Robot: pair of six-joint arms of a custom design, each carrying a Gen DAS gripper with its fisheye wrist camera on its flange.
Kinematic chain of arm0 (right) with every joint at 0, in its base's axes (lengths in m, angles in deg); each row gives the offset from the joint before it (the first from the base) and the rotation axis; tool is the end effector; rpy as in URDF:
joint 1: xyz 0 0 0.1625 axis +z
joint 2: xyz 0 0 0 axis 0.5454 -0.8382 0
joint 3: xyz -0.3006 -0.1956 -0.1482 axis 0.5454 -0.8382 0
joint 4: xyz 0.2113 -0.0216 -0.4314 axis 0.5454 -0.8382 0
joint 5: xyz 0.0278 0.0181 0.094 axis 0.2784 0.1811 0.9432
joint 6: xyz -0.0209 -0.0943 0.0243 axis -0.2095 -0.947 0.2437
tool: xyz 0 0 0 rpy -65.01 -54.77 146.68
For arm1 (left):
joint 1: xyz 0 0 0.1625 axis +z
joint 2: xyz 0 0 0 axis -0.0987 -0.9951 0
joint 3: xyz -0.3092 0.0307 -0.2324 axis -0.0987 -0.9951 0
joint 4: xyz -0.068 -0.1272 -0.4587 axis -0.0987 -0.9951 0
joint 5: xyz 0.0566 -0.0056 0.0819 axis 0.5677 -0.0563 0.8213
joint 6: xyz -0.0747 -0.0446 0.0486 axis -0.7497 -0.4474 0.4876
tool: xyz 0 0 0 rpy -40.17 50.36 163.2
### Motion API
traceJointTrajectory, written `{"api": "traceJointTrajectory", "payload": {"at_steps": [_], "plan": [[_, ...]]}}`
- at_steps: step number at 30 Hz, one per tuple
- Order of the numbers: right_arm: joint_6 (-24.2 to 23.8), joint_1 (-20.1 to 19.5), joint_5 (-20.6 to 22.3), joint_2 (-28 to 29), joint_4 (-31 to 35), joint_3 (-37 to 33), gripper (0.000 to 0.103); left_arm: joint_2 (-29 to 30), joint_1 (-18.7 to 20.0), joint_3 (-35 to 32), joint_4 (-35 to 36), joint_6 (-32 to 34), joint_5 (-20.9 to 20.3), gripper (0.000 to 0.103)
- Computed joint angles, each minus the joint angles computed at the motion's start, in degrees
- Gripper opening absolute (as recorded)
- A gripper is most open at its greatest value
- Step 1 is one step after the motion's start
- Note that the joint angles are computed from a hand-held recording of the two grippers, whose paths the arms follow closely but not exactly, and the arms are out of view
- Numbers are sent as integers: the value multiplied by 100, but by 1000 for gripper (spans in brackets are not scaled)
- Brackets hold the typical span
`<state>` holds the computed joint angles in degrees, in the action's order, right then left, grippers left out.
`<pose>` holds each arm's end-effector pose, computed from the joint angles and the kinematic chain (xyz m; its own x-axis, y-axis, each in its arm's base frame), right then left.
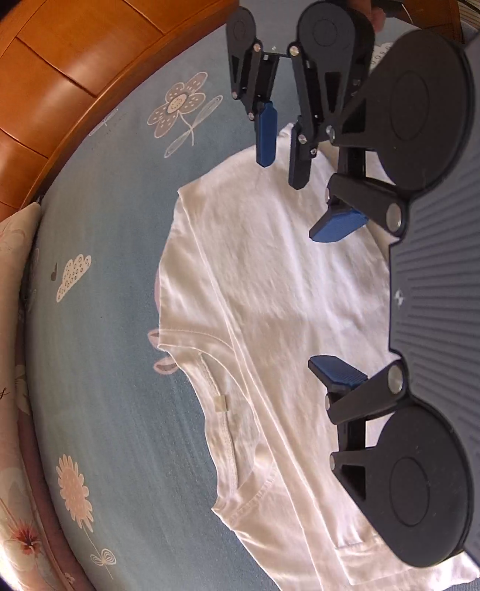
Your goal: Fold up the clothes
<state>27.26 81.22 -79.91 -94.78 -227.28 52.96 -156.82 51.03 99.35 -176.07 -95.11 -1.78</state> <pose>0.2320 -0.3363 0.0569 -0.6601 -0.3947 0.6391 -0.6045 0.7842 -0.1399 -0.0946 -0.3554 0.2086 -0.7554 0.4401 -0.4855 0.5420 0.8360 -0.0856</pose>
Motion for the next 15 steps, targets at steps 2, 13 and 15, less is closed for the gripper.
{"api": "traceJointTrajectory", "payload": {"at_steps": [2,13,15], "plan": [[169,78,-27,238,107,-140,40,-127,175,29,216,53,147,68],[965,430,-272,342,850,-398,44,-1063,746,-80,555,38,636,68],[1021,504,-311,421,885,-462,49,-1205,769,-62,799,198,679,68]]}}
